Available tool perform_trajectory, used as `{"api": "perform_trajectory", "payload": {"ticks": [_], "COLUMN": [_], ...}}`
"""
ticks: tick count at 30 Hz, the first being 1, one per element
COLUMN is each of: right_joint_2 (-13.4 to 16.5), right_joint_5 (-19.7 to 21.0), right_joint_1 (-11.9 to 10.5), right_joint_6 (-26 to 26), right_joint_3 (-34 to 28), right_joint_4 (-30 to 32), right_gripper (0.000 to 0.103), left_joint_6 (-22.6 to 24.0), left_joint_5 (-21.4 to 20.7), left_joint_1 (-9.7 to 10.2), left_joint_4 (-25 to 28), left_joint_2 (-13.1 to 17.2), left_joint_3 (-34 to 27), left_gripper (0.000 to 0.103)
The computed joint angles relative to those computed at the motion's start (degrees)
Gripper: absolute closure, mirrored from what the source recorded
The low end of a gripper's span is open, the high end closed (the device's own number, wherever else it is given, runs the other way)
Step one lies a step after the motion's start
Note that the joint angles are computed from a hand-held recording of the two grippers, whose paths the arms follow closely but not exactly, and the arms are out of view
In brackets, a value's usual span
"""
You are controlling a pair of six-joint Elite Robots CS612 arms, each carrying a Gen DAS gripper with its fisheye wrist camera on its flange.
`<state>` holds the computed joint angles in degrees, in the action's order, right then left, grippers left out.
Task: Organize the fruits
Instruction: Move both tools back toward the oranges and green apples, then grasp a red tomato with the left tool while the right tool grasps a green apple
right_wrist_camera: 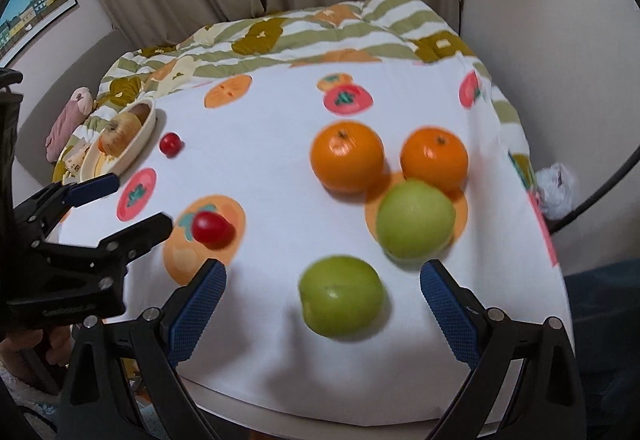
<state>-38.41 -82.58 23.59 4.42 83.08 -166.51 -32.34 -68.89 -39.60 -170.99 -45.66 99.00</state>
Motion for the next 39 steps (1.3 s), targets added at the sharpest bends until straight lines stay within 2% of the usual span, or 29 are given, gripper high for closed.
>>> {"api": "perform_trajectory", "payload": {"ticks": [5, 9, 13, 15, 18, 21, 24, 39], "right_joint_2": [0.5, 1.0, 1.2, 1.3, 1.3, 1.4, 1.4, 1.7], "right_joint_5": [1.7, 2.8, 3.4, 3.5, 3.8, 3.9, 3.9, 2.9], "right_joint_1": [-0.6, -1.0, -1.1, -1.1, -1.1, -1.1, -1.1, -0.8], "right_joint_6": [0.5, -0.5, -0.8, -1.1, -1.5, -1.7, -1.9, -2.5], "right_joint_3": [0.6, 0.3, 0.3, 0.2, 0.4, 0.2, 0.3, -0.3], "right_joint_4": [0.5, 2.4, 2.7, 2.9, 2.5, 2.5, 2.6, 2.6], "right_gripper": [0.009, 0.02, 0.027, 0.027, 0.027, 0.027, 0.028, 0.055], "left_joint_6": [-0.7, -1.2, -0.8, -0.5, -0.3, 0.1, 0.3, 0.5], "left_joint_5": [-1.1, -1.7, -2.2, -2.3, -2.6, -2.7, -2.2, -2.0], "left_joint_1": [-0.07, -0.16, -0.24, -0.32, -0.27, -0.31, -0.4, -0.43], "left_joint_4": [3.5, 5.4, 6.9, 7.2, 7.2, 6.9, 6.8, 6.4], "left_joint_2": [1.6, 2.4, 2.9, 3.1, 3.3, 3.4, 3.5, 3.0], "left_joint_3": [-2.2, -3.2, -3.9, -4.1, -4.2, -4.2, -4.3, -3.7], "left_gripper": [0.022, 0.03, 0.041, 0.042, 0.052, 0.055, 0.062, 0.062]}}
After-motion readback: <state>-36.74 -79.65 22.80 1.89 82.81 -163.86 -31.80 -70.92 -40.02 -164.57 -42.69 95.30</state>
